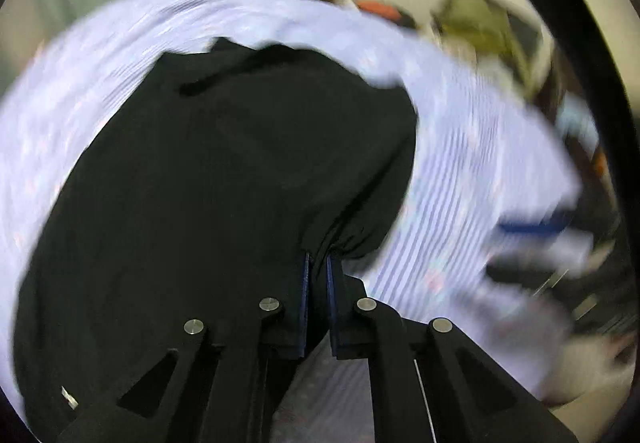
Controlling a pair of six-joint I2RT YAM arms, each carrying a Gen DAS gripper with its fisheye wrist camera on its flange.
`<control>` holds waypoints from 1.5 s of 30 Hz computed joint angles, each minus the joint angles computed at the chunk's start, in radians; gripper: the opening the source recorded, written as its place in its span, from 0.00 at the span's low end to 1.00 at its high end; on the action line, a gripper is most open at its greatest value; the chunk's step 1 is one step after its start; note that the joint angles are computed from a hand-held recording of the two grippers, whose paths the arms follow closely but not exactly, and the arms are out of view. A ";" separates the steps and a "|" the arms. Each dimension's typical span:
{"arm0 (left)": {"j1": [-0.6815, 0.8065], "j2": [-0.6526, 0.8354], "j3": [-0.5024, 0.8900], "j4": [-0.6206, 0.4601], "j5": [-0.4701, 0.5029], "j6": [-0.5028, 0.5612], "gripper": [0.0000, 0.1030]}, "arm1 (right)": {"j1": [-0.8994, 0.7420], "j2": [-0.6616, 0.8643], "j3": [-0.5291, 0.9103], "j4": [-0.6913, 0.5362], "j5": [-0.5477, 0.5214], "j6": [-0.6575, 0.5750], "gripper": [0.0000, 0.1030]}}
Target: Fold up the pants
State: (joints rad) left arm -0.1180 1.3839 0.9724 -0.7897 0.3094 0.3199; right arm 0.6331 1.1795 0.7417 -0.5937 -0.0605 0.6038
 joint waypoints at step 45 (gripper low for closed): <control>0.203 0.024 -0.062 -0.077 0.060 -0.055 0.57 | -0.060 0.274 0.148 0.037 -0.214 -0.469 0.01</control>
State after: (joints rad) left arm 0.0853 1.4081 0.9104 -0.8665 0.3690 0.2651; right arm 0.5735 1.4540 0.8897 -0.5567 -0.2743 0.1346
